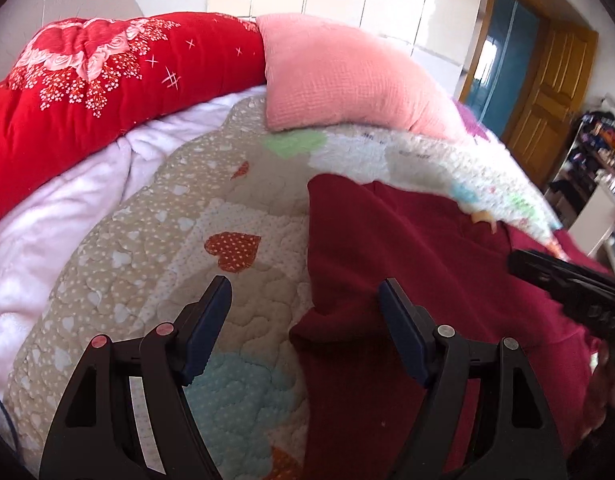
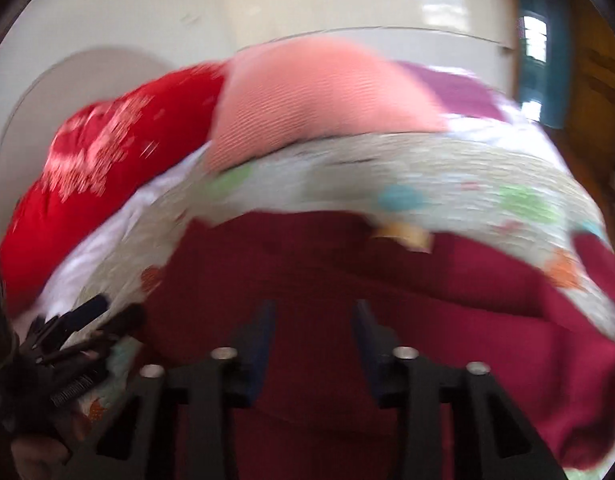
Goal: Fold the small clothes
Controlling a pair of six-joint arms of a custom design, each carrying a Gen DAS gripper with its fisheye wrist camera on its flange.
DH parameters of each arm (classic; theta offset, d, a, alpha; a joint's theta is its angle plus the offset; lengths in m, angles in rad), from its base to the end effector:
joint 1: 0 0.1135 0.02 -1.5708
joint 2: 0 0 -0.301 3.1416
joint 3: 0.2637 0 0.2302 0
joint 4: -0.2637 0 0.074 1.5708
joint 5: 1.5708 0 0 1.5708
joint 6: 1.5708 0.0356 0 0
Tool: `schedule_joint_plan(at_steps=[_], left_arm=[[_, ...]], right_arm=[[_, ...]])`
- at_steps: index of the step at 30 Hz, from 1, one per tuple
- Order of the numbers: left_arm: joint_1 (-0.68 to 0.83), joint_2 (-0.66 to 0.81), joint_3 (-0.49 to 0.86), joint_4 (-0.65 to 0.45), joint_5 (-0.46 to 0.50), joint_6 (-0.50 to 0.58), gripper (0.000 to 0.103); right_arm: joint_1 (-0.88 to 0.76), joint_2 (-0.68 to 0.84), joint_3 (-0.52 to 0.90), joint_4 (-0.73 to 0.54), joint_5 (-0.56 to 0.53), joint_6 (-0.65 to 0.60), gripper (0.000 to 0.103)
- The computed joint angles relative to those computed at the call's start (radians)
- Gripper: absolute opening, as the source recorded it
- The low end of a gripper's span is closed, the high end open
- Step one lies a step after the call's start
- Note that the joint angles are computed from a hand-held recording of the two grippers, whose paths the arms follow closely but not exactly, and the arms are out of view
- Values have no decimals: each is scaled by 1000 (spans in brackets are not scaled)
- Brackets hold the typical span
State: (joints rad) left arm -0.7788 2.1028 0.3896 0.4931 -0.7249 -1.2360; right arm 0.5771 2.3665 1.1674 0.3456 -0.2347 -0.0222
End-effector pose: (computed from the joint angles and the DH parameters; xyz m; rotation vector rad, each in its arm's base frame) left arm 0.1839 -0.1484 0.0499 -0.6859 2.2517 0.1238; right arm 0.3668 0.2487 0.0570 -0.8307 2.3202 0.5319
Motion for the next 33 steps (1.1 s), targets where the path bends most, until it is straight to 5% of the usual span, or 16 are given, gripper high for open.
schedule_joint_plan(at_steps=[3,8,11,20,23,25,29,33], left_arm=[[19,45,38,-36,34,3,76],[65,83,-13,103,106,18,76],[61,91,-10,101,108,12,76],[55,96,7,70,97,3,76],[54,93,16,52,93,6,76],[46,83,31,9,82,-1,76],[8,27,54,-90,41,-24,76],[-36,-38,19,-21,17,-3,76]], right_arm=[[73,103,157,-79,45,-1,30],[123,249,401,-230,134,1,30],[124,235,400,-241,159,-3,30],[68,37,-28,-18,183,-6,32],[30,44,-124,80,195,27,40],[19,49,-160,146,173,27,41],[21,2,-160,70,182,2,41],[4,-39,-231,125,195,0,42]])
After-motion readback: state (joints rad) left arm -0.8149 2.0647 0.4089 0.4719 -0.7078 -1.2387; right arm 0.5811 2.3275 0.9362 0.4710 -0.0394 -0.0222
